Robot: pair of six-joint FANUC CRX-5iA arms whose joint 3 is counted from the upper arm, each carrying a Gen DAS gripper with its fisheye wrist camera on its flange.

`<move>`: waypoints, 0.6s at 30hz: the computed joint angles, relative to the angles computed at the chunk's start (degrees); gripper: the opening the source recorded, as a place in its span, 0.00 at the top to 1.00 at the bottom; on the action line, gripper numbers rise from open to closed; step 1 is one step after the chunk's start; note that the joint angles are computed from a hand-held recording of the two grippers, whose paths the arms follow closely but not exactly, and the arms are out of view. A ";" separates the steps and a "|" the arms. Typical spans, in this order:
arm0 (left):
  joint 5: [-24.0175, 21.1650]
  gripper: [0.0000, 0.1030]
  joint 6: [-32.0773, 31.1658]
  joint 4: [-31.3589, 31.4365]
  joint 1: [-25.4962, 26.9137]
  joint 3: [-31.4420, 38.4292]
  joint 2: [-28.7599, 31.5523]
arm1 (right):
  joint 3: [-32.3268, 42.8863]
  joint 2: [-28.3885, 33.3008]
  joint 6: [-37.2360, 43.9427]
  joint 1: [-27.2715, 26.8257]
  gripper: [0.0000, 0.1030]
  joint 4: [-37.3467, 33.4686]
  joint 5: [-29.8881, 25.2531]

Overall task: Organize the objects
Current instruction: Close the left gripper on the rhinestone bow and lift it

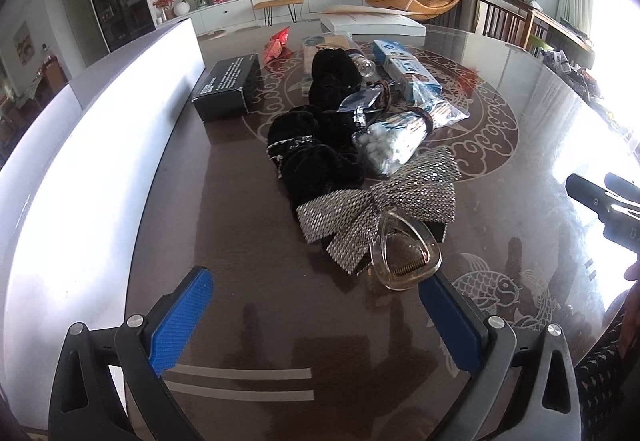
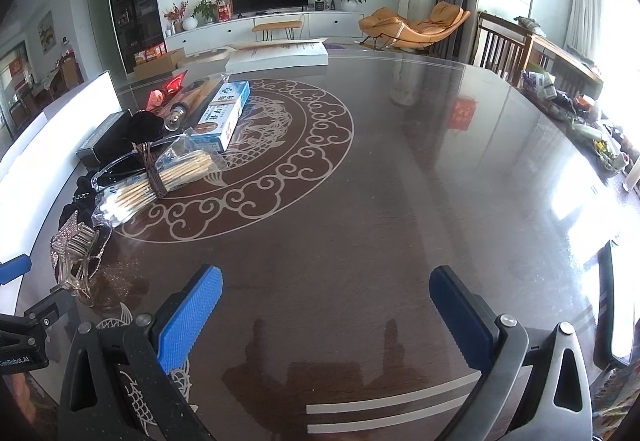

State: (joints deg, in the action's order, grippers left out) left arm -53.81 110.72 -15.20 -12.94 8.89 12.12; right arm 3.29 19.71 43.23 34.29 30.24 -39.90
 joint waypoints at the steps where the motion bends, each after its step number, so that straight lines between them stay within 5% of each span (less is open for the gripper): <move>1: 0.20 0.00 -0.23 0.43 0.40 -0.60 -0.41 | 0.24 0.11 0.83 0.05 0.00 -0.65 0.01; 10: 4.05 0.00 -7.19 8.53 2.50 -4.28 -2.86 | 2.37 1.76 5.36 0.97 0.00 -3.18 -1.93; 18: 3.06 0.00 -3.24 3.37 -1.32 5.17 3.62 | 2.49 1.71 5.24 0.73 0.00 -4.14 -1.97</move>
State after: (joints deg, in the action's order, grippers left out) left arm -50.75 107.48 -11.83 -14.26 14.06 15.75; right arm 5.78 21.42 48.47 35.02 26.10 -41.88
